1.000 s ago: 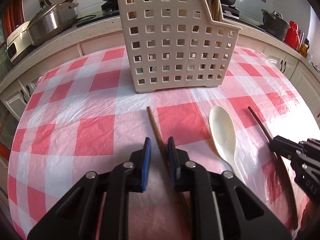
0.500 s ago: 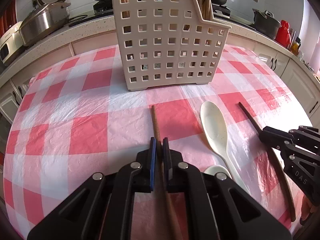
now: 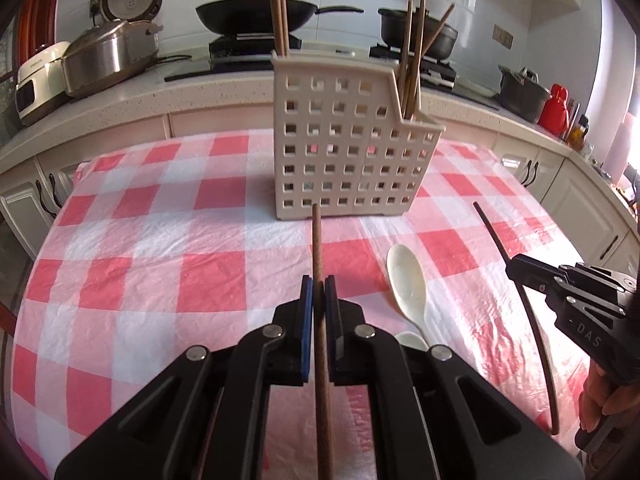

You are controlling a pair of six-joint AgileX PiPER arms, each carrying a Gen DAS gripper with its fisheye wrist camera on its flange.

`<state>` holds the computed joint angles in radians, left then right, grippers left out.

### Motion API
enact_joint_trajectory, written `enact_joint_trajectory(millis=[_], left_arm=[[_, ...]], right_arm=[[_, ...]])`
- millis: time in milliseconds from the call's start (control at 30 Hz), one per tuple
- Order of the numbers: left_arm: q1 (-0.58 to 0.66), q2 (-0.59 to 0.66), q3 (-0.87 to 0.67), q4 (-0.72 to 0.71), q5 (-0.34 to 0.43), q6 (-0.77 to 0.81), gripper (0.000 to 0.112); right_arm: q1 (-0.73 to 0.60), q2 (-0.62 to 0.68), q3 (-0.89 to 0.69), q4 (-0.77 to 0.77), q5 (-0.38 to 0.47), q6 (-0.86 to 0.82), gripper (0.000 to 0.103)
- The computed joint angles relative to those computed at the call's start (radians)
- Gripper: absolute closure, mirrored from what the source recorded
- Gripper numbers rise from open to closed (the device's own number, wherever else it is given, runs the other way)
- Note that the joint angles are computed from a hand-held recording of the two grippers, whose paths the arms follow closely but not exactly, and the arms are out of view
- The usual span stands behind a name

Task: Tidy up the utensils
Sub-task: 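Lift the chopstick upright with the right gripper over the caddy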

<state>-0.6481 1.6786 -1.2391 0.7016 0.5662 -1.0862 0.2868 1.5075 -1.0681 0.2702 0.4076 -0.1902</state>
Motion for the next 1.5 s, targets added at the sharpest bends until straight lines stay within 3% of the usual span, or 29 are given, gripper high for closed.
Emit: enact_joint_trajectory(millis=[267, 800, 1133, 1333, 1500], left_arm=[[-0.092, -0.149, 0.050, 0.160, 0.079, -0.132, 0.107], [-0.357, -0.313, 0.162, 0.541, 0.346, -0.456, 0.107], [-0.423, -0.352, 0.205, 0.634, 0.419, -0.555, 0.107], [-0.450, -0.359, 0.225, 0.688, 0.466, -0.598, 0.107], [-0.455, -0.361, 0.232, 0.690, 0.466, -0.605, 0.107]], right_arm=[[-0.001, -0.105, 0.015, 0.062, -0.023, -0.054, 0.097], [0.047, -0.271, 0.066, 0.035, -0.072, -0.042, 0.097], [0.074, -0.326, 0.103, 0.023, -0.124, -0.037, 0.097], [0.076, -0.341, 0.124, 0.092, -0.142, -0.111, 0.097], [0.084, -0.360, 0.141, 0.096, -0.164, -0.116, 0.097]])
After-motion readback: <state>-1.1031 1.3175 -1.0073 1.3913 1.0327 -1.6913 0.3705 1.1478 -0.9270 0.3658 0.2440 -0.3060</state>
